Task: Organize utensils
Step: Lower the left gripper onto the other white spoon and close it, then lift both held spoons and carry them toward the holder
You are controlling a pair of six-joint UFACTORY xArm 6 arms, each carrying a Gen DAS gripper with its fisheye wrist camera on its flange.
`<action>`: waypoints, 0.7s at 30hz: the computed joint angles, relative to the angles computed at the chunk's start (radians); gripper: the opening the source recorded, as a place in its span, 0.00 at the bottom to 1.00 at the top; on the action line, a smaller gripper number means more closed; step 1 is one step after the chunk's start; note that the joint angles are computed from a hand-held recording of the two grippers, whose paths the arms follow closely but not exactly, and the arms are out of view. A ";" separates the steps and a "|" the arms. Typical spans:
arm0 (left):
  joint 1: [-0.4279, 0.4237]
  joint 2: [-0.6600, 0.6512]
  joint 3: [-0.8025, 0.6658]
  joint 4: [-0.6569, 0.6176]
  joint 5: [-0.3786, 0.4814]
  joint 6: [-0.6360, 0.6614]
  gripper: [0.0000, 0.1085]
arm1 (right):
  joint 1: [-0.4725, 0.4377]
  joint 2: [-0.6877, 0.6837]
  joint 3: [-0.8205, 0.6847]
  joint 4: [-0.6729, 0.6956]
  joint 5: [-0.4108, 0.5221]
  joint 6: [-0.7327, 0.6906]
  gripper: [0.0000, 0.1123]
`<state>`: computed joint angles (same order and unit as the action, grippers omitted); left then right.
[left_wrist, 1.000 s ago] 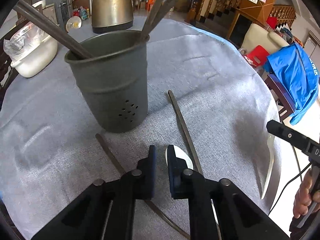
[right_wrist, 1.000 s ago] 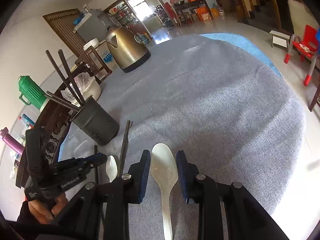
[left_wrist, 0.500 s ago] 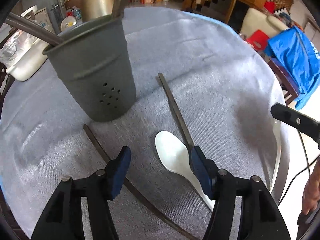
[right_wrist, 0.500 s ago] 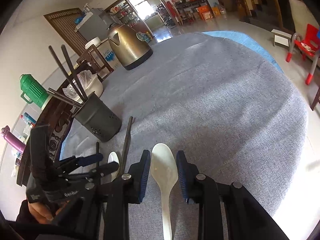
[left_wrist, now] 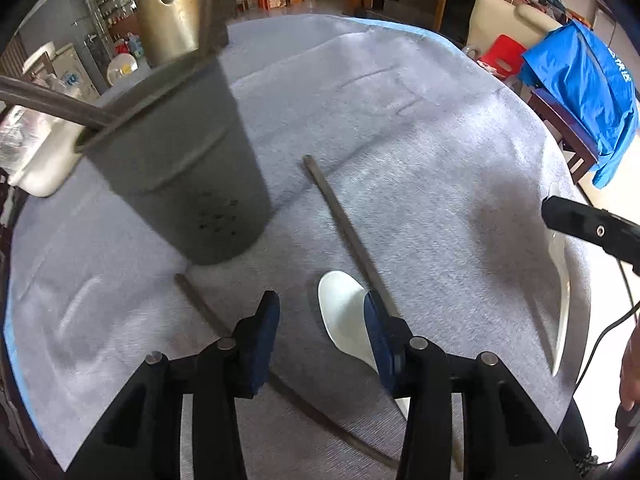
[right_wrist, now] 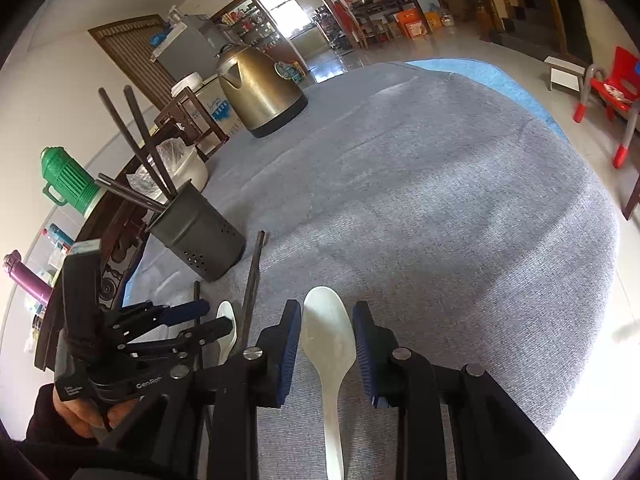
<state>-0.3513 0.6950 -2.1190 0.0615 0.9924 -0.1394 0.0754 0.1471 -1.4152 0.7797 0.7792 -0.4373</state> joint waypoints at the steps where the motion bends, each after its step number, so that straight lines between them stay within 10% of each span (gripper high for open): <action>1: -0.001 0.019 -0.028 -0.008 0.012 0.000 0.41 | 0.000 0.001 -0.002 0.001 0.005 0.002 0.25; 5: 0.003 0.006 0.016 -0.036 -0.041 -0.015 0.41 | 0.004 -0.007 0.009 -0.009 0.001 0.005 0.25; 9: 0.011 -0.046 0.104 -0.013 -0.085 -0.005 0.12 | 0.006 -0.012 0.010 -0.010 0.001 0.005 0.25; 21: 0.021 -0.141 0.224 -0.056 -0.161 0.037 0.05 | 0.016 0.013 -0.024 0.021 0.042 0.006 0.25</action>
<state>-0.3299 0.5538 -1.8949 0.0050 0.8317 -0.1023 0.0911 0.1599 -1.4393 0.8008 0.8207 -0.4312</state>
